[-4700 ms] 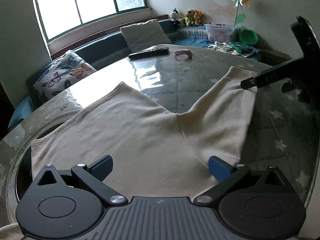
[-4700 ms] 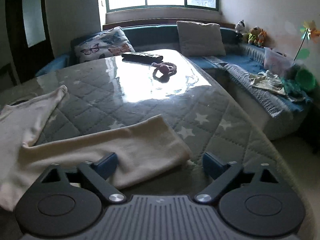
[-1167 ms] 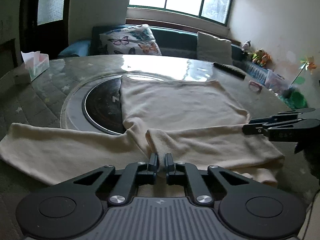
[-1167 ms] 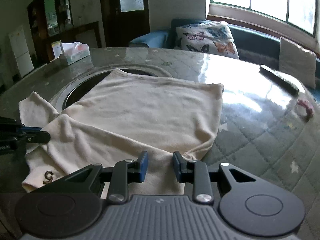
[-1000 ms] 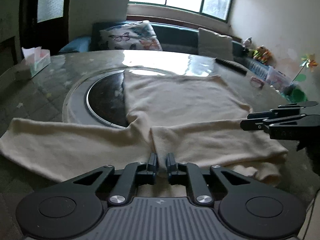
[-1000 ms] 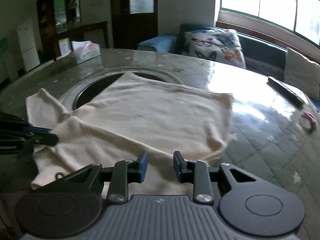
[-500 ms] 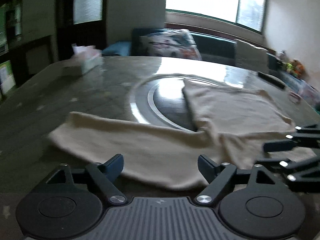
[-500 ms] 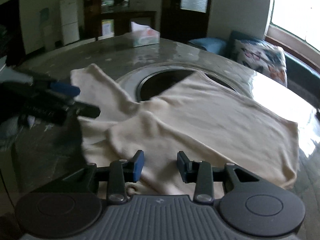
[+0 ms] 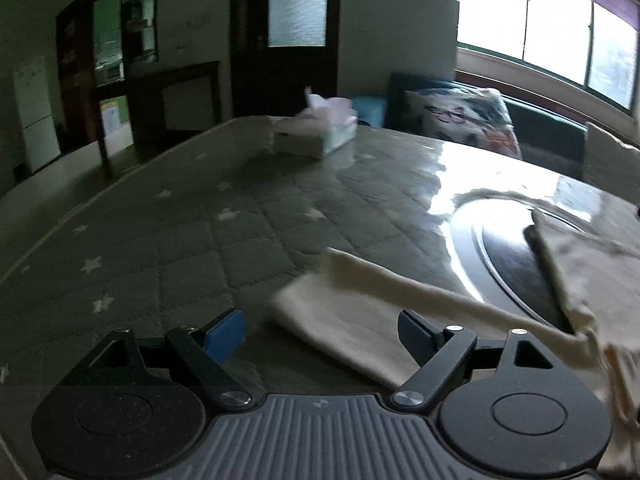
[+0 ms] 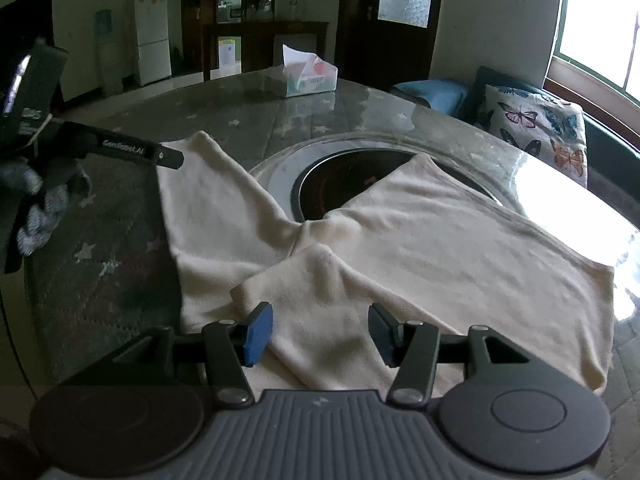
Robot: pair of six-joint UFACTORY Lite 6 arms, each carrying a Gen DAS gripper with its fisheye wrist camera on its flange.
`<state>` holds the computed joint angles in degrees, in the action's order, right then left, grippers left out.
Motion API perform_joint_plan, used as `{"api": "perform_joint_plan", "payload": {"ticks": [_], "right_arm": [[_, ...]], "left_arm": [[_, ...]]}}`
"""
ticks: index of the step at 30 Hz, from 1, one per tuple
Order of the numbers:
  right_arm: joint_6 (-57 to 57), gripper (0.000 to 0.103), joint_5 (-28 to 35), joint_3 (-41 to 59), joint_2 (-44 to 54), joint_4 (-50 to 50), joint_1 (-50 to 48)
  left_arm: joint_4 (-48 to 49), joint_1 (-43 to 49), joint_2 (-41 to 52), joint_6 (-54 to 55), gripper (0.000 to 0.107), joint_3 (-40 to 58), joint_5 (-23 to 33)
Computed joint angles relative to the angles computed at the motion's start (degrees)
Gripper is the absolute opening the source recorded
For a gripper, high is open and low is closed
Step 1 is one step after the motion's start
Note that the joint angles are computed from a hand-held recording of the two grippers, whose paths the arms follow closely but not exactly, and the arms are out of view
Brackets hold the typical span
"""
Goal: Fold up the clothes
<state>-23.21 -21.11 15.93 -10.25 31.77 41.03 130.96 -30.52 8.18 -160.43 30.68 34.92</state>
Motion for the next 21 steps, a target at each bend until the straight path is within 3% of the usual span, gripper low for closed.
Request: {"api": "perform_joint_plan", "payload": {"ticks": [4,10,12,14,21], "right_arm": [[-1.61,0.056,0.28,-0.01,-1.12,1.67,-0.17],[-2.64,0.057,0.53,-0.5,-2.85,3.12,-0.34],[-2.95,0.057,0.54,-0.82,-3.5,3.7,-0.38],[-3.17,0.057,0.51,-1.26,-4.24,4.24,-0.46],[-3.25,0.057,0.73,-4.11,-8.46,5.63,-1.82]], "left_arm": [[4.95,4.12,1.53,-3.63,0.073,1.71,-2.41],[10.07,6.33,2.04,-9.19,0.044,1.24,-2.45],[12.04,6.94,1.18,-11.0,0.027,0.55,-2.86],[14.39,7.64,0.35,-13.47,0.02,0.05,-3.64],[15.88,4.16,-6.06,-15.68,0.009,-2.02,-5.46]]}}
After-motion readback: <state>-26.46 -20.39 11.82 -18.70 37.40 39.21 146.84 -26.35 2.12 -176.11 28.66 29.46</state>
